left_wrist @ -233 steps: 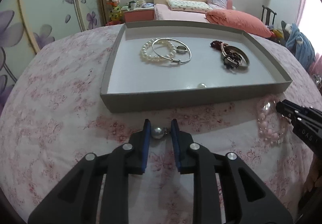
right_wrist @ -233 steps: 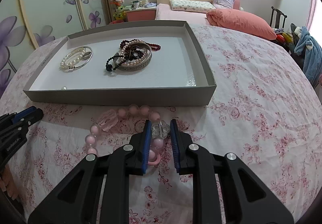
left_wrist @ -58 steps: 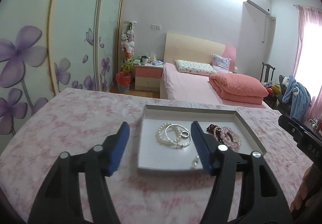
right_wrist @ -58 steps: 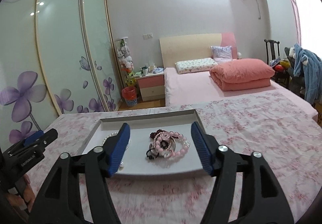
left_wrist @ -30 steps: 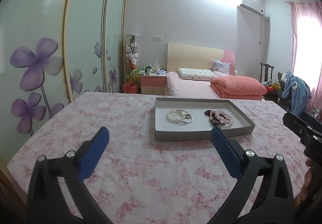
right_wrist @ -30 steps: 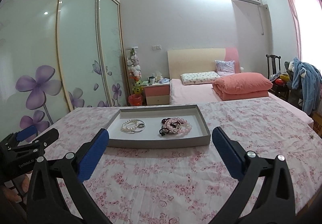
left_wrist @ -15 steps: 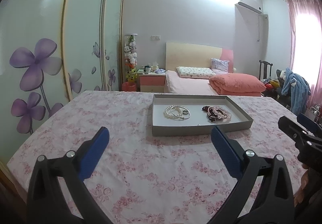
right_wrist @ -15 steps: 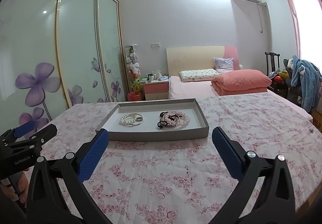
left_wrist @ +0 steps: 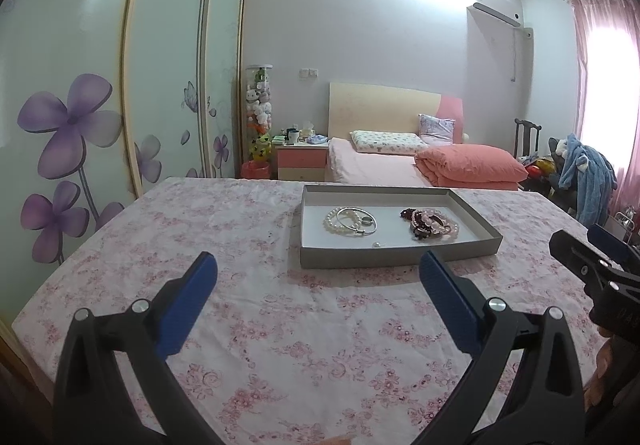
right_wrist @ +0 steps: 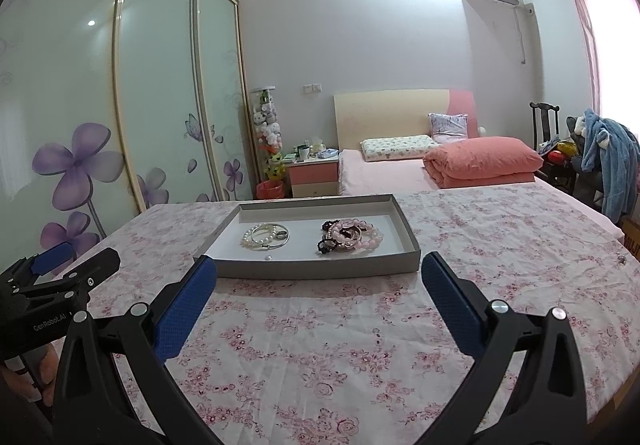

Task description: Organize jewelry

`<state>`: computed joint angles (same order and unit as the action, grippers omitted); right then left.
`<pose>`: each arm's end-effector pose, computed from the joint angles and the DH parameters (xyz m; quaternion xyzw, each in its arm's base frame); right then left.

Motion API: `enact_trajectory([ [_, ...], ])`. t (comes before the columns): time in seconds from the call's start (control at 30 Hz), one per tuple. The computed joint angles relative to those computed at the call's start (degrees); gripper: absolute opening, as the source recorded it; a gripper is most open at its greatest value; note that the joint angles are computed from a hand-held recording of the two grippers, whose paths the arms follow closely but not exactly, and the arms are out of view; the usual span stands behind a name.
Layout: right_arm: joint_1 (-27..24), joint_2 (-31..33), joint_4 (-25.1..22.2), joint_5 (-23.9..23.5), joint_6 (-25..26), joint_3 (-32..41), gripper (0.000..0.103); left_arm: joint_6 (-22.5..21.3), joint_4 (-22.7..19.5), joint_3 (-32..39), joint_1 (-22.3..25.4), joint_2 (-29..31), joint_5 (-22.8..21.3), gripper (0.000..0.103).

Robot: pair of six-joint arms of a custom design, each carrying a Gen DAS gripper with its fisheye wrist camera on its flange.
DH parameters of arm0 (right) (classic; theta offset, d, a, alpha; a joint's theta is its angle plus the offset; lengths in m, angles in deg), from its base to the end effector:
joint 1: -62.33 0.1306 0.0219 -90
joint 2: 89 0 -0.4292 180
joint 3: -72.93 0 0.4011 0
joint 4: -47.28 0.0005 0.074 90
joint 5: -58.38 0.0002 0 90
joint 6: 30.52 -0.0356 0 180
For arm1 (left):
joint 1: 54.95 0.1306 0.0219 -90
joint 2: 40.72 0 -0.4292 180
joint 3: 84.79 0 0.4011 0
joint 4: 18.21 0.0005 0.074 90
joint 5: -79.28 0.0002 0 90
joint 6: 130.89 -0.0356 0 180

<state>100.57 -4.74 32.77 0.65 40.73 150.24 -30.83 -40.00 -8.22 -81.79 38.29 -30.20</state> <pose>0.3843 0.2780 0.4708 0.0199 0.8089 0.0562 0.5850 0.3967 -0.1880 0.4905 0.0299 0.8322 -0.0346 0.5526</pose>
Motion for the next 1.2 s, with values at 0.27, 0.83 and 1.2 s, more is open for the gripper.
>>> enact_trajectory([
  [0.27, 0.01, 0.37, -0.69, -0.44, -0.32, 0.42, 0.101, 0.26, -0.70, 0.22, -0.37, 0.24, -0.04, 0.099],
  [0.83, -0.04, 0.60, -1.18, -0.79, -0.71, 0.49, 0.101, 0.49, -1.61, 0.54, -0.36, 1.01, 0.53, 0.099],
  [1.2, -0.31, 1.08, -1.82, -1.41, -1.45, 0.72, 0.101, 0.75, -2.10, 0.82, -0.14, 1.54, 0.71, 0.099],
])
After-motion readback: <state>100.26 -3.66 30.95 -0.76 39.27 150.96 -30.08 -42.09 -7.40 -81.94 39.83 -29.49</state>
